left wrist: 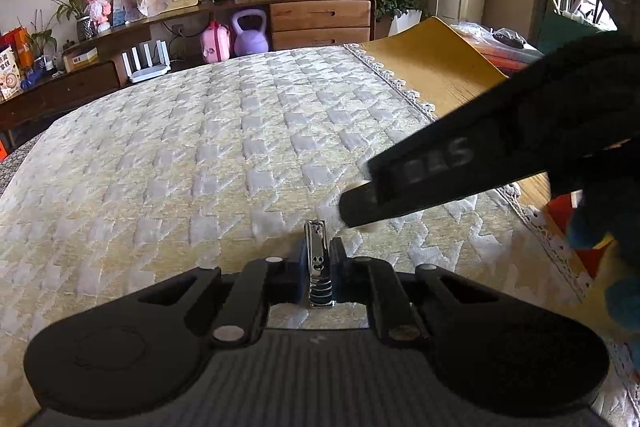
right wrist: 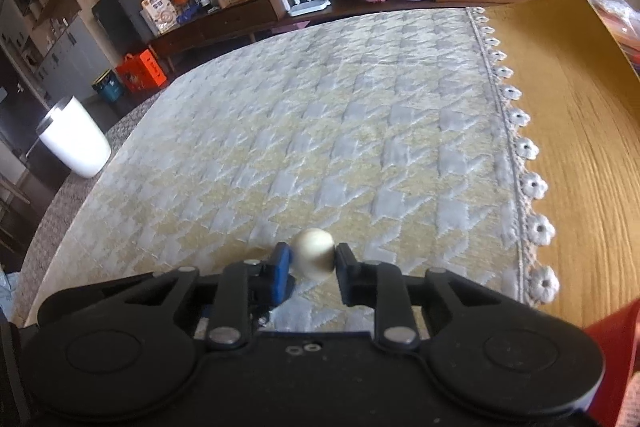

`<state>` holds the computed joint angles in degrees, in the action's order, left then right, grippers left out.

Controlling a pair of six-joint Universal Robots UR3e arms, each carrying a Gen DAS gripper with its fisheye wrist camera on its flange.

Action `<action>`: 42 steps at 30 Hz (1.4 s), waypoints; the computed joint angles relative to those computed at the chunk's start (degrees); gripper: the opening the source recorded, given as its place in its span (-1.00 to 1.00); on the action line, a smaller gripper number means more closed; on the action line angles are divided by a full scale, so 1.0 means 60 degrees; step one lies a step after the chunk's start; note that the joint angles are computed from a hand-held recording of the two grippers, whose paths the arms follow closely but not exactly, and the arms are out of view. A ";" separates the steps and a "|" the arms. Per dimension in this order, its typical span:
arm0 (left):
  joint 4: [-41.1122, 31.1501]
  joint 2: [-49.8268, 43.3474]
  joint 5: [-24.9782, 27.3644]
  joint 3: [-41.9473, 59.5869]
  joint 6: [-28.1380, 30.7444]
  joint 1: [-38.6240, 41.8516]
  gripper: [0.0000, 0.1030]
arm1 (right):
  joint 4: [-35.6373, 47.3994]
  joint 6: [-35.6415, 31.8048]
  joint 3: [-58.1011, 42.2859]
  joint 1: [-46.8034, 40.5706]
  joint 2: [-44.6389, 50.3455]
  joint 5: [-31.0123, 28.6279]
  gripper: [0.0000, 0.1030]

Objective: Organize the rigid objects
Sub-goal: 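Carry the nail clipper with the left gripper while the right gripper carries the white ball over the box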

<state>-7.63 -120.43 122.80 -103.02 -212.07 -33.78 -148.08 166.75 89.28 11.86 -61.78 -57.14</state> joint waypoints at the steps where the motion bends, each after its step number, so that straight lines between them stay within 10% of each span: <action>1: 0.0011 0.0045 -0.0015 -0.0061 -0.0011 0.0001 -0.79 | -0.0105 0.0038 0.0169 -0.0064 -0.0107 0.0030 -0.54; 24: -0.2281 0.2424 -0.0145 -0.1089 -0.1833 -0.1147 -0.79 | 0.0474 -0.1385 0.5307 -0.2216 -0.5688 0.0512 -0.54; 42: -0.5466 0.2113 0.0539 0.2182 -0.2728 -0.2937 -0.79 | 0.7733 -0.6010 0.6391 -0.7263 -1.1601 0.2516 -0.54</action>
<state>-40.43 -107.75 126.04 -89.92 -228.44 -51.40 -101.68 130.69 127.62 -31.72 -131.39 -42.04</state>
